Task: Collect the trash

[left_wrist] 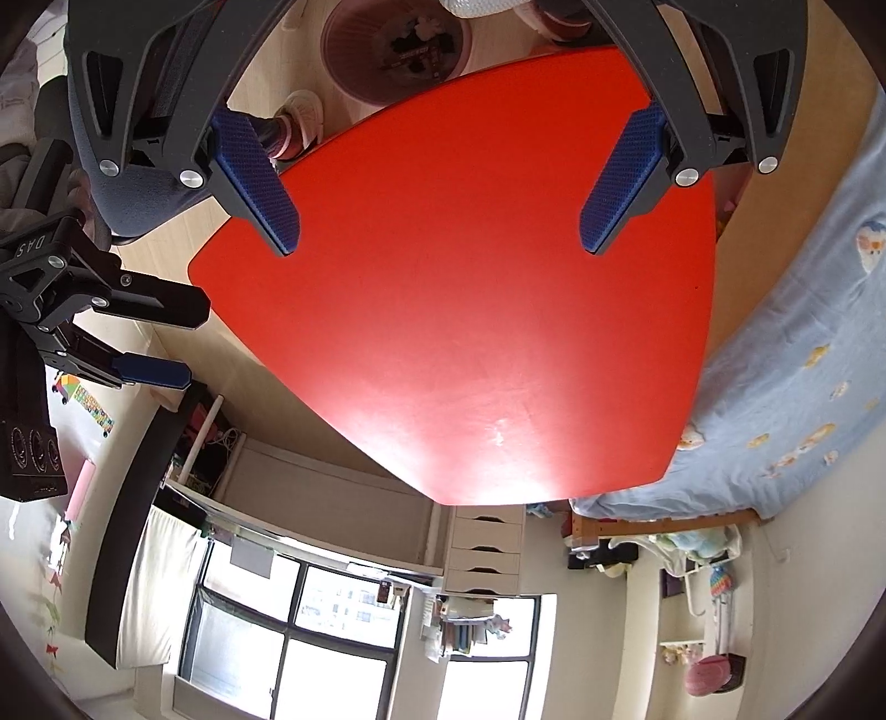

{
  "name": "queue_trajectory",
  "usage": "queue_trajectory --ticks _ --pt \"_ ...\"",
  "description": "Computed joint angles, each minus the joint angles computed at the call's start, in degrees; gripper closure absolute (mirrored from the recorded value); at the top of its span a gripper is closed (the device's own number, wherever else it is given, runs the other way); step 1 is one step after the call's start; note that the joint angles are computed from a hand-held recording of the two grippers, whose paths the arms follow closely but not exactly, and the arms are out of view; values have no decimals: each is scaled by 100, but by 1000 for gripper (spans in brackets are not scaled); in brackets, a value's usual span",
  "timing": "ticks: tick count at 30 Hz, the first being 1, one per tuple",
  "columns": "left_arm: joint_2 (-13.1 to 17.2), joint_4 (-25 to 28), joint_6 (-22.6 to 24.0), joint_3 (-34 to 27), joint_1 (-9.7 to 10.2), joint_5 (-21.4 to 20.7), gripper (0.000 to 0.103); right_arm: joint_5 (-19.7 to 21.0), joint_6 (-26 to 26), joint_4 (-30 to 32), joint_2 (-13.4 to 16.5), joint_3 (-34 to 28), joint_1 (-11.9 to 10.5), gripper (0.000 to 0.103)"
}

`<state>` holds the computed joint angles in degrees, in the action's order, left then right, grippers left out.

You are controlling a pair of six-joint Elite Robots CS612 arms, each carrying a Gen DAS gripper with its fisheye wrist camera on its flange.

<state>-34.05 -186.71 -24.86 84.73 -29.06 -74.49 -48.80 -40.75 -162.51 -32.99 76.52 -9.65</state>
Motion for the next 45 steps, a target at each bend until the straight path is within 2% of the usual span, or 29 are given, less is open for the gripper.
queue_trajectory --ticks 7,17,45 --pt "-7 119 90 -23 -26 34 6 -16 -29 45 17 -44 15 3" --pt "-23 -48 -87 20 8 -33 6 -69 -26 64 25 -62 26 3" --pt "-22 -68 -106 28 11 -22 6 -156 -56 134 36 -67 62 3"
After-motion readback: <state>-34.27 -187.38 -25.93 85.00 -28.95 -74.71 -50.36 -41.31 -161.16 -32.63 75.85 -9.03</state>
